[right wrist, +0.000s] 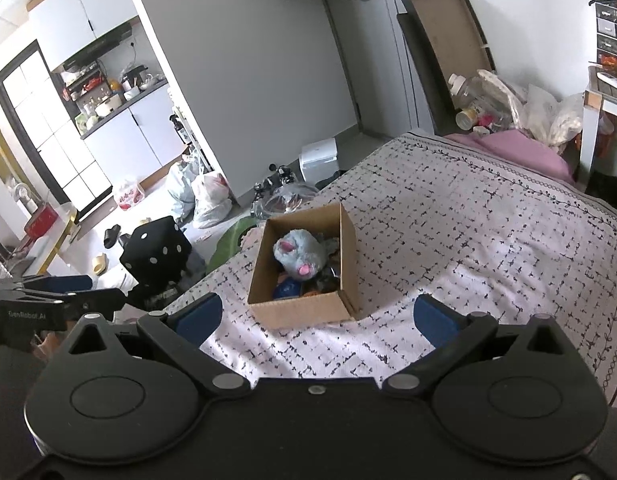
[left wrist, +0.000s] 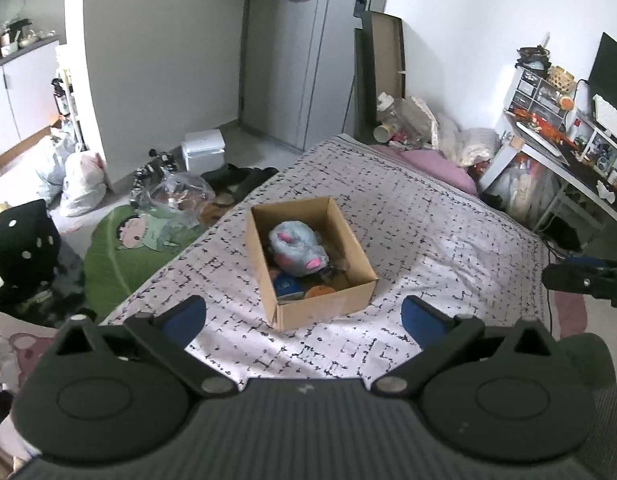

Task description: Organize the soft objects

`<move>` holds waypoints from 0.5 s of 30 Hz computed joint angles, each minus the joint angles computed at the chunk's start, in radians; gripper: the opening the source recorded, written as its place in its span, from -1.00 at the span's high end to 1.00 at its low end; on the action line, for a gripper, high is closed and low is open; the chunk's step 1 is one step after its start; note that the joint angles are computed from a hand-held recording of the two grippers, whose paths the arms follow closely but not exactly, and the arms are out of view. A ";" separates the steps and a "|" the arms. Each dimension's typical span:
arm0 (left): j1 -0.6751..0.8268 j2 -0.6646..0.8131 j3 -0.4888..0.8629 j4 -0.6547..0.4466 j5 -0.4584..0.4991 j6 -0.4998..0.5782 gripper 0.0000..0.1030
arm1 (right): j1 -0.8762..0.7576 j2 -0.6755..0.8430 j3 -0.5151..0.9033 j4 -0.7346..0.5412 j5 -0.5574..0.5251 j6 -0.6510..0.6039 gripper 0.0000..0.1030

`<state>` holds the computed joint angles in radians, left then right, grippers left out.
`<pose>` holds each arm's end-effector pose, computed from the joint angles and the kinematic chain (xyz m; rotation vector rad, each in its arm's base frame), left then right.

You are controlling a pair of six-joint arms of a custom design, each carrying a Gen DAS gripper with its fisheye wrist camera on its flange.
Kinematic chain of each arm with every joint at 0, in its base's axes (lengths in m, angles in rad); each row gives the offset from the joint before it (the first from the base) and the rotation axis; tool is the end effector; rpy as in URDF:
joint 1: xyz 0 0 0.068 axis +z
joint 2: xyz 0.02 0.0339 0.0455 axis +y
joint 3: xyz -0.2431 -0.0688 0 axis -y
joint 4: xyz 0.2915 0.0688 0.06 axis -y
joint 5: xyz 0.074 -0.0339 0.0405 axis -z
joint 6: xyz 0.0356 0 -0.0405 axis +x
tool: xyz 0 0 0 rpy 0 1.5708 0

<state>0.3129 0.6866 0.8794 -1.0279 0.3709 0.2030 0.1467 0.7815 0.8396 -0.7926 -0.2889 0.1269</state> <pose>0.1738 0.0427 0.3029 0.0403 2.3414 -0.1941 0.2114 0.0415 0.2891 -0.1721 2.3075 0.4727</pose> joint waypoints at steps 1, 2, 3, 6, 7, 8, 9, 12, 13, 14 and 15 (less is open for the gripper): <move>0.008 -0.009 -0.004 -0.006 0.007 0.000 -1.00 | 0.002 -0.008 -0.005 -0.006 0.003 -0.003 -1.00; 0.015 -0.018 -0.008 -0.013 0.009 0.002 -1.00 | 0.005 -0.013 -0.009 -0.014 0.009 -0.005 -1.00; 0.012 -0.022 -0.010 -0.016 0.005 0.000 -1.00 | 0.007 -0.013 -0.009 -0.019 0.012 -0.005 -1.00; 0.008 -0.047 -0.024 -0.033 -0.015 -0.006 -1.00 | 0.017 -0.033 -0.021 -0.030 0.021 0.002 -1.00; 0.005 -0.055 -0.029 -0.035 -0.022 -0.009 -1.00 | 0.024 -0.039 -0.024 -0.034 0.028 0.003 -1.00; 0.001 -0.064 -0.033 -0.039 -0.027 -0.011 -1.00 | 0.031 -0.048 -0.029 -0.037 0.037 0.004 -1.00; -0.006 -0.073 -0.037 -0.042 -0.033 -0.018 -1.00 | 0.041 -0.056 -0.033 -0.038 0.051 0.005 -1.00; -0.043 -0.097 -0.050 -0.042 -0.074 -0.063 -1.00 | 0.064 -0.063 -0.035 -0.043 0.069 -0.002 -1.00; -0.047 -0.100 -0.054 -0.042 -0.079 -0.075 -1.00 | 0.066 -0.065 -0.036 -0.045 0.067 -0.002 -1.00; -0.053 -0.104 -0.059 -0.040 -0.083 -0.088 -1.00 | 0.069 -0.065 -0.036 -0.048 0.066 -0.003 -1.00; -0.057 -0.111 -0.068 -0.036 -0.087 -0.100 -1.00 | 0.070 -0.064 -0.035 -0.051 0.067 -0.005 -1.00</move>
